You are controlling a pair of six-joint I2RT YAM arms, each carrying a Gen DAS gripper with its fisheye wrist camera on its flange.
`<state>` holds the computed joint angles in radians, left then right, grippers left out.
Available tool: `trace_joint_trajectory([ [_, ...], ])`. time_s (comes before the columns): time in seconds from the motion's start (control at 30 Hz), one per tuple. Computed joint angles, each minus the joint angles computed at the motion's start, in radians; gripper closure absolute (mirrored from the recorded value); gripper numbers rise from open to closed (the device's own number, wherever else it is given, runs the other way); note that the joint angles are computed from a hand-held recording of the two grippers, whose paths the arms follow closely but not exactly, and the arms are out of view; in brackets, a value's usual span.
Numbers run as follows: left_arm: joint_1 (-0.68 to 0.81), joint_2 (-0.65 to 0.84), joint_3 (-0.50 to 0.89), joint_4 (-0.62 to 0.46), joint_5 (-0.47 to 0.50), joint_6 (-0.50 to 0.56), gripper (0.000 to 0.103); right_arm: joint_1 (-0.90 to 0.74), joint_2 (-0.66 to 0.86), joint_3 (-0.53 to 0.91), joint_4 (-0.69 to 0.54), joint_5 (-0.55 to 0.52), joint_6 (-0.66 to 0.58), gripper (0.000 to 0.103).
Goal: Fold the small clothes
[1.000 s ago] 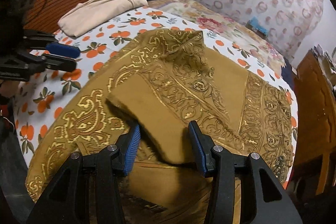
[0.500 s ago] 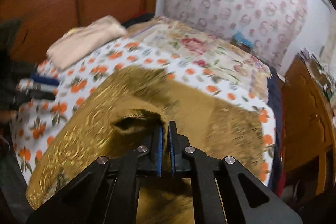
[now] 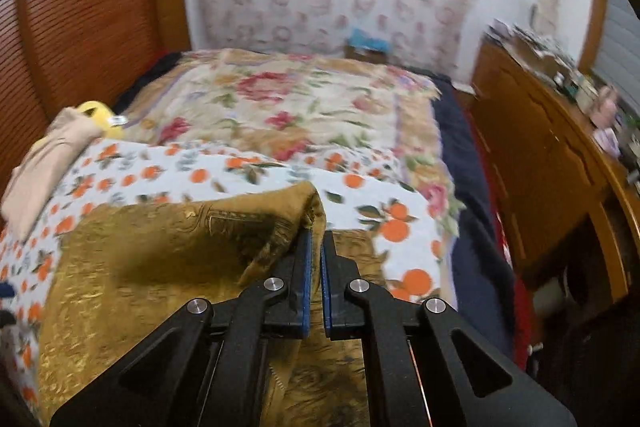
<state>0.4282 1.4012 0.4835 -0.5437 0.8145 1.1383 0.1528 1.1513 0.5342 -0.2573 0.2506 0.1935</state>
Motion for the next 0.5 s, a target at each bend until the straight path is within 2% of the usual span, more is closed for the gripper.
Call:
trace_joint_trajectory([
  [0.13, -0.012, 0.006, -0.01, 0.015, -0.003, -0.012, 0.075, 0.007, -0.008, -0.02, 0.026, 0.05, 0.004, 0.102],
  [0.33, -0.019, 0.02, -0.016, 0.038, -0.004, -0.024, 0.075, -0.016, 0.002, 0.033, 0.0, 0.123, 0.019, 0.101],
  [0.37, -0.022, 0.024, -0.015, 0.042, -0.004, -0.026, 0.075, -0.031, 0.007, 0.041, -0.013, 0.124, 0.026, 0.1],
  [0.5, -0.029, 0.019, -0.022, 0.038, -0.004, -0.018, 0.075, -0.047, 0.003, 0.036, -0.066, 0.109, 0.012, 0.084],
])
